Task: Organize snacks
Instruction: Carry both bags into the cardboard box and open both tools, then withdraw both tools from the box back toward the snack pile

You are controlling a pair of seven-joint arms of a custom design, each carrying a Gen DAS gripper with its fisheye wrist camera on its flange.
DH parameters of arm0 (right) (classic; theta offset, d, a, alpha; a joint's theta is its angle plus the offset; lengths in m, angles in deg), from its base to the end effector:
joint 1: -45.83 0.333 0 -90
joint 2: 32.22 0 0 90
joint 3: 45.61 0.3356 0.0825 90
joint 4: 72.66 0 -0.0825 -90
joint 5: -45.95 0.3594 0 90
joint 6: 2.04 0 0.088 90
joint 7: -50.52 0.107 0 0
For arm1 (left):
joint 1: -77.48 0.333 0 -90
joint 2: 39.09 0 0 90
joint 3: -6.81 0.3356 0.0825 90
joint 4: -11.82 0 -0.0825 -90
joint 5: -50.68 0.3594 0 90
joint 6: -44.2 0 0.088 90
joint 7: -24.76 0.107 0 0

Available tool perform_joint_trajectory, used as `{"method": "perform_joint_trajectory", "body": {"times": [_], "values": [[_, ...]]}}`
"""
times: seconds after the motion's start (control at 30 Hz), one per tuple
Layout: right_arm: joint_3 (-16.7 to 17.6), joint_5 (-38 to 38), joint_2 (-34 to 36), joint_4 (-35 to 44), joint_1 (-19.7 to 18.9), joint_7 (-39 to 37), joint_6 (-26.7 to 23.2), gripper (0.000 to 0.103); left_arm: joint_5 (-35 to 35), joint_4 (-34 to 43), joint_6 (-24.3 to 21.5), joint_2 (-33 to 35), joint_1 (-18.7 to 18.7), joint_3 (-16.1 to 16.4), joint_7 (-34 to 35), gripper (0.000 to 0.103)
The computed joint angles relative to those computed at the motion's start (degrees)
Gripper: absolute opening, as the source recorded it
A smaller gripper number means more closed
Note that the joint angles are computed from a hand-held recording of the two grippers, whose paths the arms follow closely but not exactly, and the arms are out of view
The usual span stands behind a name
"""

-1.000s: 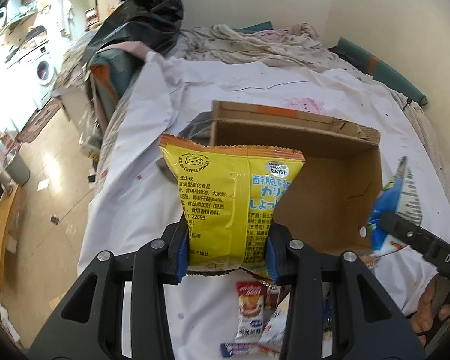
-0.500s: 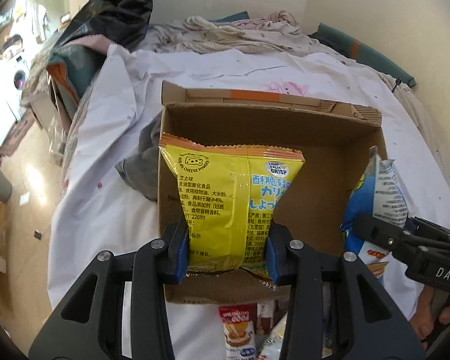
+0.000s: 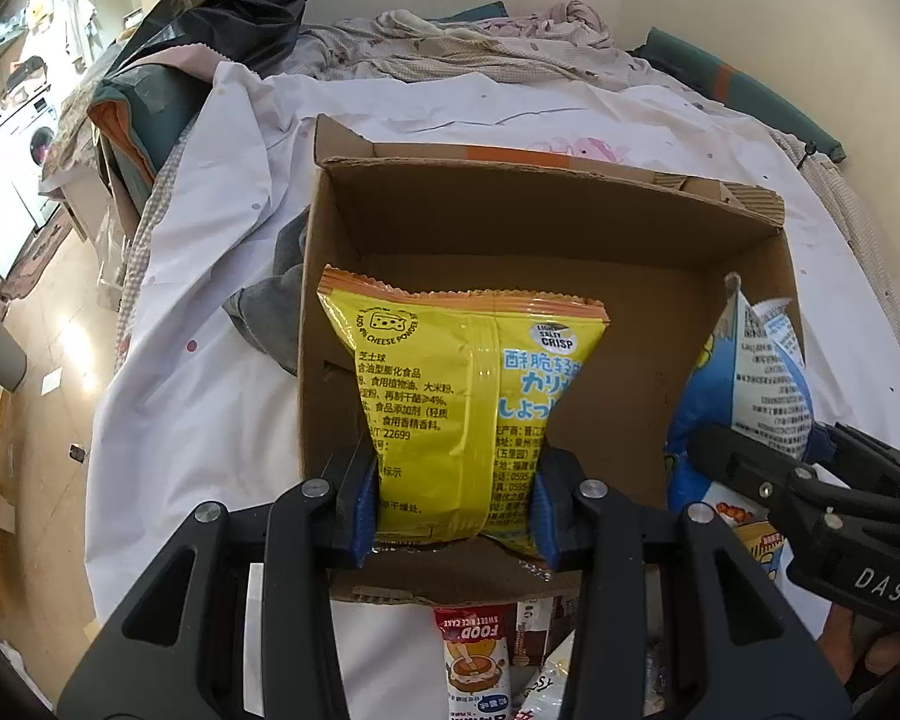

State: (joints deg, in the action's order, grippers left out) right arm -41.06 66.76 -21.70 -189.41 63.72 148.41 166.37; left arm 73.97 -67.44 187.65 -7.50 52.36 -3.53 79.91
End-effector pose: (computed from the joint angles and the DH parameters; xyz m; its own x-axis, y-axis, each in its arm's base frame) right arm 0.5758 0.2099 0.4699 0.0445 -0.9255 -0.3762 -0.8099 0.1871 -0.5560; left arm 0.6219 -0.4046 0.4866 -0.2289 -0.9716 0.0603 -0.7995 0.1523 -0.5810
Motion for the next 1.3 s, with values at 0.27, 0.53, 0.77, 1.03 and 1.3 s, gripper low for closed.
{"method": "perform_joint_trajectory", "body": {"times": [0.27,0.53,0.77,1.03,1.3], "values": [[-0.7,0.6,-0.6,-1.6,-0.1,3.4,3.1,0.09,-2.0,-2.4,1.8,-1.4,0.9,-0.8,1.0,0.087],[1.0,6.8,-1.4,-1.7,-2.4,0.0,3.2,0.09,-2.1,-4.0,3.9,-2.6,1.6,-0.7,-0.9,0.089],[2.1,14.9,-2.5,-2.5,-3.8,-3.5,4.0,0.09,-2.5,-7.4,6.6,-5.3,2.9,-0.2,-4.2,0.089],[1.2,14.2,-4.2,-4.3,-2.5,-2.1,3.6,0.09,-1.8,-10.9,7.3,-8.1,3.6,-0.8,-4.8,0.089],[0.2,10.2,-7.7,-8.4,-1.5,2.1,2.5,0.09,-1.0,-14.1,5.2,-11.1,3.7,-1.3,-4.5,0.089]]}}
